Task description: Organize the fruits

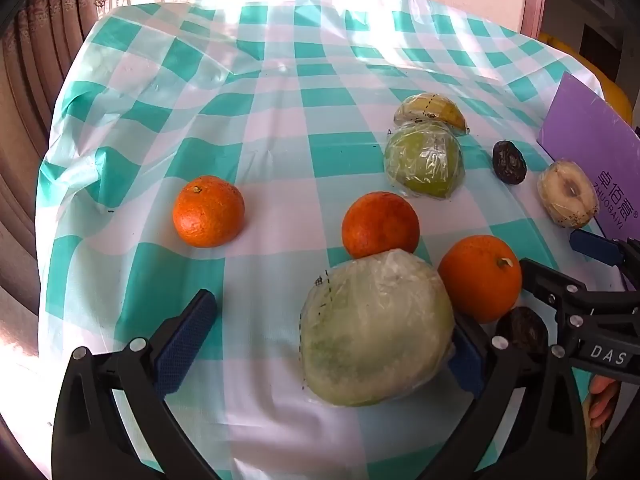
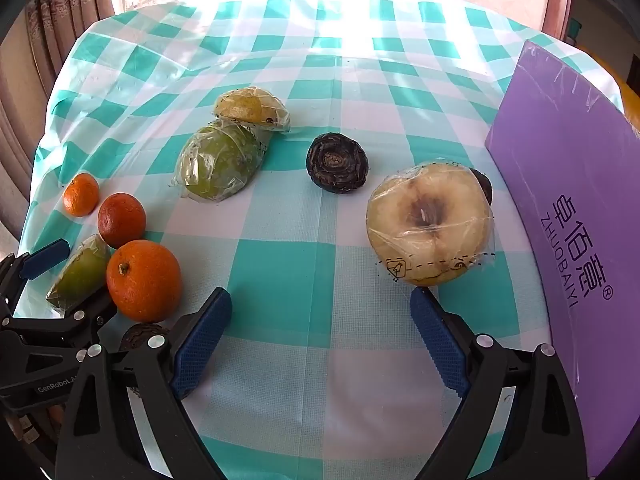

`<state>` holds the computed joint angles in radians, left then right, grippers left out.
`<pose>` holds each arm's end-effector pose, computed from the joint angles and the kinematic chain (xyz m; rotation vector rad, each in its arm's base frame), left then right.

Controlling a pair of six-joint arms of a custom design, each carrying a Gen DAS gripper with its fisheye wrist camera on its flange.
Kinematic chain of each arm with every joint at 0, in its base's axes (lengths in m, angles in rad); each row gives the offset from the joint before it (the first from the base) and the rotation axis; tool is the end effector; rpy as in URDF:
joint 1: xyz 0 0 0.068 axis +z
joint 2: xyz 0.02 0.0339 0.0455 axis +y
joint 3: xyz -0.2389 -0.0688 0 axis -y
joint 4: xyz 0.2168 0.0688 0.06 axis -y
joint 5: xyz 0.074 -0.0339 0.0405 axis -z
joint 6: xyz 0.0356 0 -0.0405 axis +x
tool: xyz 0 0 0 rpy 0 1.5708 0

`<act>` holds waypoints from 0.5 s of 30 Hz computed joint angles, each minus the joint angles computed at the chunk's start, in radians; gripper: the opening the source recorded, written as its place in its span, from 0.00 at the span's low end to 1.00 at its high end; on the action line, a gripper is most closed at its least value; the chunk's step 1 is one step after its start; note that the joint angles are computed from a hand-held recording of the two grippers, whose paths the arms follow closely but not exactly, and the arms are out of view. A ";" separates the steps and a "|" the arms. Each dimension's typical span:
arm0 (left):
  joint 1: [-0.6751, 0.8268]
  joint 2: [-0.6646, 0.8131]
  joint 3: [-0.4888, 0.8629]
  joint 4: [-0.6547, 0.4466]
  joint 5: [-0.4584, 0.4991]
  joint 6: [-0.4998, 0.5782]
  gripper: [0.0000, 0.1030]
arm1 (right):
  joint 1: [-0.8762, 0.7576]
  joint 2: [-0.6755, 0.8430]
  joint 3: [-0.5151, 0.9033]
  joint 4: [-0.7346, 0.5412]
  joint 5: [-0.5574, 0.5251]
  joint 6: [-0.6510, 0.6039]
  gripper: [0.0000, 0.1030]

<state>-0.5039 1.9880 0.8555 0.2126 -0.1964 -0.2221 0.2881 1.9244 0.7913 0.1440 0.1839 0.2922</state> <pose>0.2916 -0.1528 0.0744 0.2651 2.4528 -0.0684 0.2980 0.0815 0.0756 0.0751 2.5336 -0.0069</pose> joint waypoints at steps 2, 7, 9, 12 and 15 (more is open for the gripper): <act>-0.005 0.003 -0.002 0.013 -0.008 -0.001 0.99 | 0.012 -0.012 -0.048 0.082 0.025 -0.001 0.86; 0.013 -0.014 -0.022 0.029 0.016 0.009 0.99 | 0.007 -0.009 -0.036 0.060 0.015 0.003 0.86; 0.019 -0.018 -0.022 0.026 0.021 0.013 0.99 | 0.005 -0.008 -0.031 0.055 0.011 0.002 0.86; -0.008 -0.002 -0.017 0.033 -0.008 -0.006 0.99 | 0.010 -0.016 -0.041 0.055 0.014 0.006 0.86; -0.006 -0.004 -0.020 0.034 -0.006 -0.005 0.99 | 0.010 -0.017 -0.045 0.058 0.014 0.006 0.86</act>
<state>-0.5099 1.9840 0.8360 0.2465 -0.2022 -0.2272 0.2981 1.9073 0.7463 0.2018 0.1975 0.2984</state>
